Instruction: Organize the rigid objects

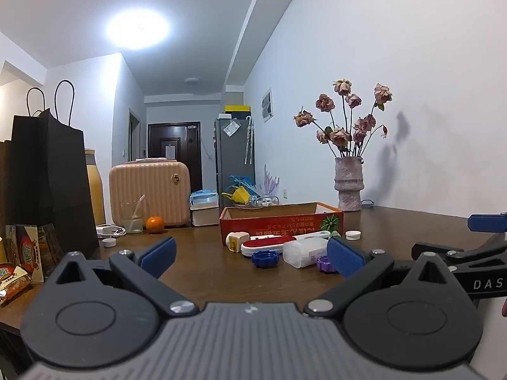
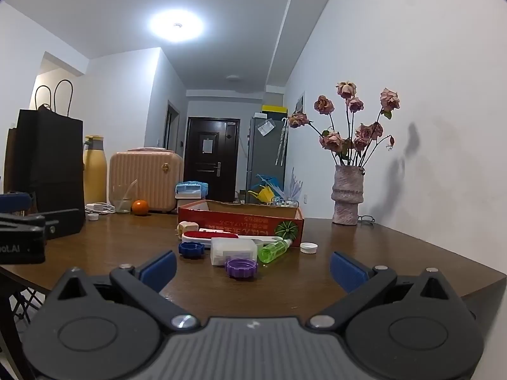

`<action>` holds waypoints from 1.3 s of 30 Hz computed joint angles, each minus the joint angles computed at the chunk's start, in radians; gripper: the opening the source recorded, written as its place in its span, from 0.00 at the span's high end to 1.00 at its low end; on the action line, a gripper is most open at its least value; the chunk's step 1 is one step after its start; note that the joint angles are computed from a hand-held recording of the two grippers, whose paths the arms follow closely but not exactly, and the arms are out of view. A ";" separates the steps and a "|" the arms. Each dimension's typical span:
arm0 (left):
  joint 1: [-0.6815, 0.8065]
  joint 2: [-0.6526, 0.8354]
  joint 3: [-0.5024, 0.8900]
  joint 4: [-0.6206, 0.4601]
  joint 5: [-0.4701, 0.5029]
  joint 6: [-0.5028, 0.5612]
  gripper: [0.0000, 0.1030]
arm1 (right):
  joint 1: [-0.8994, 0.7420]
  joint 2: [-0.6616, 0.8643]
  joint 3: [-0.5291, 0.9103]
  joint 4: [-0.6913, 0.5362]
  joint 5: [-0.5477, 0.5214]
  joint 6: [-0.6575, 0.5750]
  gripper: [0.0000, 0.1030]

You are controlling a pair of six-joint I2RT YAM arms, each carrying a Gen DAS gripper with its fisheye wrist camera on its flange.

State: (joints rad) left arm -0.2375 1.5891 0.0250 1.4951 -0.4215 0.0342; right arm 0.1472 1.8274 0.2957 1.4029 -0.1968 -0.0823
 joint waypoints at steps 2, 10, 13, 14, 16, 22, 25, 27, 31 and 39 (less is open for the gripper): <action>0.006 -0.007 0.010 -0.026 0.006 -0.012 0.00 | -0.009 0.004 0.004 -0.001 -0.008 0.003 0.00; -0.005 0.039 0.029 0.003 0.015 -0.015 0.00 | -0.008 0.002 -0.012 0.017 -0.003 0.000 0.00; 0.029 0.045 0.022 0.015 0.053 -0.017 0.00 | 0.003 -0.008 -0.024 0.015 0.011 0.009 0.00; 0.034 0.045 0.017 0.022 0.058 -0.017 0.00 | 0.009 -0.012 -0.030 0.017 0.019 0.012 0.00; 0.034 0.052 0.020 0.026 0.059 -0.016 0.00 | -0.019 -0.008 0.006 -0.024 -0.006 0.022 0.00; 0.036 0.057 0.010 0.050 0.071 -0.004 0.00 | -0.003 0.001 0.006 -0.010 0.023 0.021 0.00; 0.032 0.052 0.005 0.052 0.068 -0.004 0.00 | -0.002 0.003 0.006 -0.011 0.025 0.025 0.00; 0.033 0.052 0.004 0.053 0.069 -0.004 0.00 | -0.004 0.003 0.008 -0.013 0.019 0.025 0.00; 0.031 0.048 0.002 0.052 0.067 -0.004 0.00 | -0.008 0.002 0.009 -0.016 0.014 0.023 0.00; 0.029 0.054 0.004 0.054 0.065 -0.004 0.00 | -0.006 0.000 0.002 -0.006 0.028 0.026 0.00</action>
State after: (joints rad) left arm -0.2088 1.6429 0.0294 1.5487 -0.3565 0.0304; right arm 0.1414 1.8278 0.2972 1.3968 -0.1687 -0.0561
